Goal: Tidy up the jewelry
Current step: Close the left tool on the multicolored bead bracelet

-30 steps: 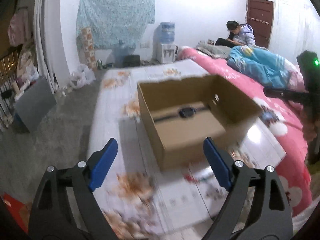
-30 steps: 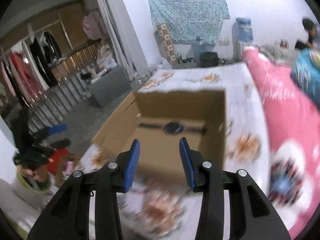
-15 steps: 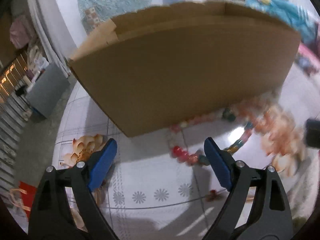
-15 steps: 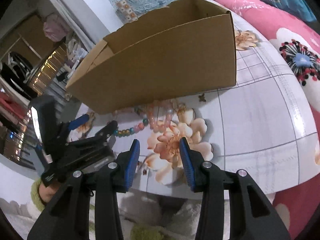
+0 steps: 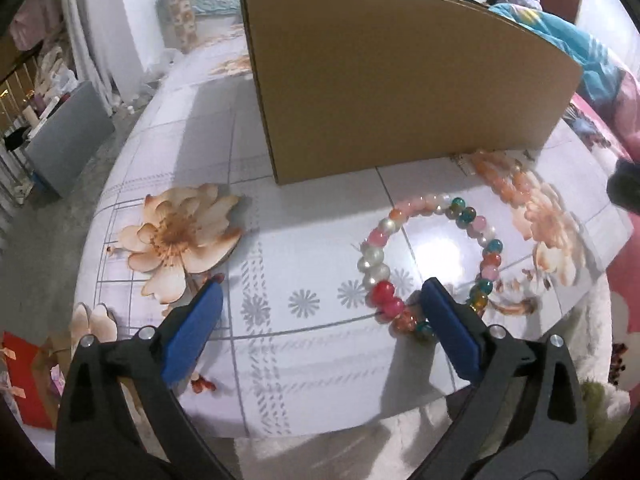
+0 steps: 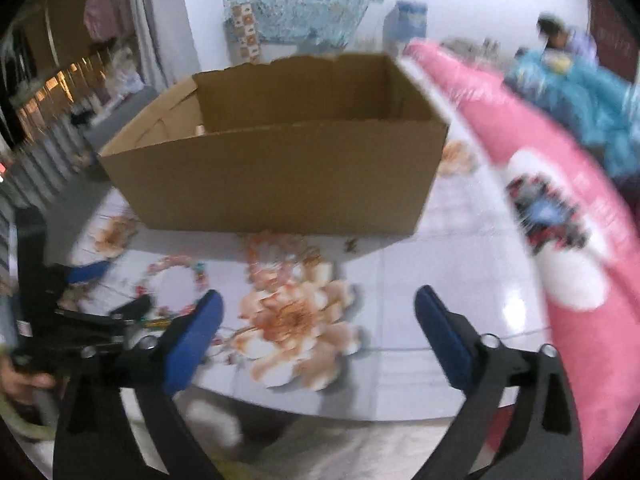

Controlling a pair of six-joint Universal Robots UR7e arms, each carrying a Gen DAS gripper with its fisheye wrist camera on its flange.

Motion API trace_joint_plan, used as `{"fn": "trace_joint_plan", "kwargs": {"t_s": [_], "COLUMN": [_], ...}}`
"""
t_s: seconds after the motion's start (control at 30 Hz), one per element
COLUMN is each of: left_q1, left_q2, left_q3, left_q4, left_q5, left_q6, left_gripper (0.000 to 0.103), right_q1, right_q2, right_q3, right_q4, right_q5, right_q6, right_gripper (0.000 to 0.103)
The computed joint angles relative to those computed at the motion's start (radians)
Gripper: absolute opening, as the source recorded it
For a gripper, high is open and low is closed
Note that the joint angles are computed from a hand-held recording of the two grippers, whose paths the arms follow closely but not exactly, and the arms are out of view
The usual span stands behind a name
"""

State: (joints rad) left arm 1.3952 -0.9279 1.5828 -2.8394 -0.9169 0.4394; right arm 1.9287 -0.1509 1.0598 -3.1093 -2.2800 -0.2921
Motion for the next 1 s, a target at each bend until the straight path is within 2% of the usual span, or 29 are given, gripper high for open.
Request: {"fn": "trace_joint_plan", "kwargs": {"t_s": [0.03, 0.1, 0.2, 0.3, 0.37, 0.4, 0.5, 0.57, 0.63, 0.67, 0.73, 0.8, 0.83, 1.0], "left_q1": [0.003, 0.005, 0.01, 0.007, 0.011, 0.01, 0.005, 0.008, 0.009, 0.01, 0.01, 0.005, 0.006, 0.015], "left_q2": [0.0, -0.001, -0.004, 0.004, 0.001, -0.005, -0.024, -0.033, -0.051, -0.061, -0.07, -0.075, -0.074, -0.064], "left_q3": [-0.008, -0.021, -0.032, -0.025, -0.022, -0.008, 0.025, 0.035, 0.057, 0.068, 0.083, 0.094, 0.09, 0.064], "left_q4": [0.017, 0.053, 0.071, 0.033, 0.02, 0.012, 0.0, -0.006, -0.016, -0.03, -0.05, -0.058, -0.051, -0.005], "left_q5": [-0.002, -0.003, 0.0, -0.006, -0.021, -0.024, -0.032, -0.052, -0.09, -0.12, -0.148, -0.156, -0.162, -0.177], "left_q6": [0.004, 0.004, 0.001, 0.016, 0.036, 0.04, 0.054, 0.067, 0.072, 0.083, 0.1, 0.112, 0.117, 0.112], "left_gripper": [0.096, 0.096, 0.096, 0.096, 0.096, 0.096, 0.096, 0.094, 0.093, 0.091, 0.074, 0.068, 0.059, 0.042], "right_q1": [0.009, 0.018, 0.005, -0.023, -0.027, -0.03, -0.053, -0.062, -0.065, -0.066, -0.059, -0.06, -0.059, -0.054], "right_q2": [0.023, 0.04, -0.005, -0.038, -0.027, -0.023, -0.026, -0.022, -0.014, -0.01, 0.003, 0.015, 0.021, 0.051], "right_q3": [-0.028, -0.05, 0.034, 0.114, 0.101, 0.083, 0.048, 0.032, 0.017, 0.006, -0.011, -0.03, -0.04, -0.091], "right_q4": [-0.025, -0.046, -0.101, -0.173, -0.155, -0.099, 0.055, 0.104, 0.137, 0.156, 0.184, 0.204, 0.216, 0.267], "right_q5": [-0.046, -0.073, 0.07, 0.264, 0.294, 0.303, 0.404, 0.45, 0.466, 0.469, 0.453, 0.449, 0.442, 0.415], "right_q6": [-0.044, -0.094, -0.108, -0.051, -0.017, 0.013, 0.089, 0.111, 0.118, 0.12, 0.129, 0.131, 0.132, 0.139], "right_gripper": [0.097, 0.097, 0.097, 0.097, 0.097, 0.096, 0.071, 0.066, 0.055, 0.053, 0.045, 0.042, 0.039, 0.033]}}
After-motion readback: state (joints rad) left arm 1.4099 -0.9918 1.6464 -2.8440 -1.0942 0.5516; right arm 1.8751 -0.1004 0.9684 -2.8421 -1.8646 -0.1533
